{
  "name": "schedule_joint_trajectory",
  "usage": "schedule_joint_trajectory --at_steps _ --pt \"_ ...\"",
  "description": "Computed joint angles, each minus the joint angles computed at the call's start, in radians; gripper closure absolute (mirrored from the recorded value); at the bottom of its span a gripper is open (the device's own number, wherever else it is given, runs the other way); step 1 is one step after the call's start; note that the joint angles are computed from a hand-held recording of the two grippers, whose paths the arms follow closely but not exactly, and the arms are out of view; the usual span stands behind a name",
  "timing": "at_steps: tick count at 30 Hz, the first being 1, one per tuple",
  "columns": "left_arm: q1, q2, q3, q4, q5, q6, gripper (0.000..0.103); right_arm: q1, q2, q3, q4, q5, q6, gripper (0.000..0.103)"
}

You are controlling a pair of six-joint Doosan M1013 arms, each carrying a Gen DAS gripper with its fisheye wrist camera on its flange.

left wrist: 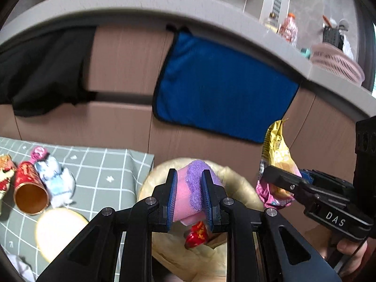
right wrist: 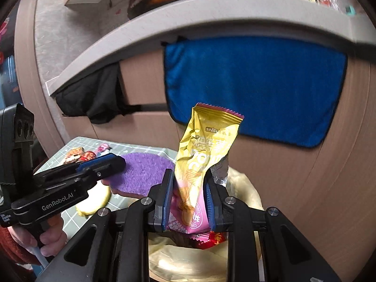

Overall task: Collect trash
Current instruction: 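Open both tools over the bin to drop the sponge and chip bag, then move the left tool to the yellow snack wrapper while the right tool approaches the white tissue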

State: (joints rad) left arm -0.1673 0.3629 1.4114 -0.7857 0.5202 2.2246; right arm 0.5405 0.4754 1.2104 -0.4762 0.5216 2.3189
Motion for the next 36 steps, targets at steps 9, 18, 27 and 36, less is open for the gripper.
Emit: schedule_joint_trajectory --at_steps 9,18,27,36 --pt "-0.008 0.046 -0.03 0.084 0.068 -0.101 0.081 -0.028 0.029 -0.002 0.115 0.007 -0.053 0.08" --pt "0.008 0.065 -0.051 0.029 0.126 -0.101 0.072 -0.037 0.045 0.003 0.215 0.01 -0.101 0.075" --pt "0.028 0.032 -0.014 -0.025 0.063 -0.062 0.057 -0.034 0.034 0.017 0.193 0.031 -0.027 0.063" --pt "0.09 -0.089 0.114 0.042 -0.073 -0.132 0.057 0.022 0.027 -0.012 0.131 0.028 -0.064 0.063"
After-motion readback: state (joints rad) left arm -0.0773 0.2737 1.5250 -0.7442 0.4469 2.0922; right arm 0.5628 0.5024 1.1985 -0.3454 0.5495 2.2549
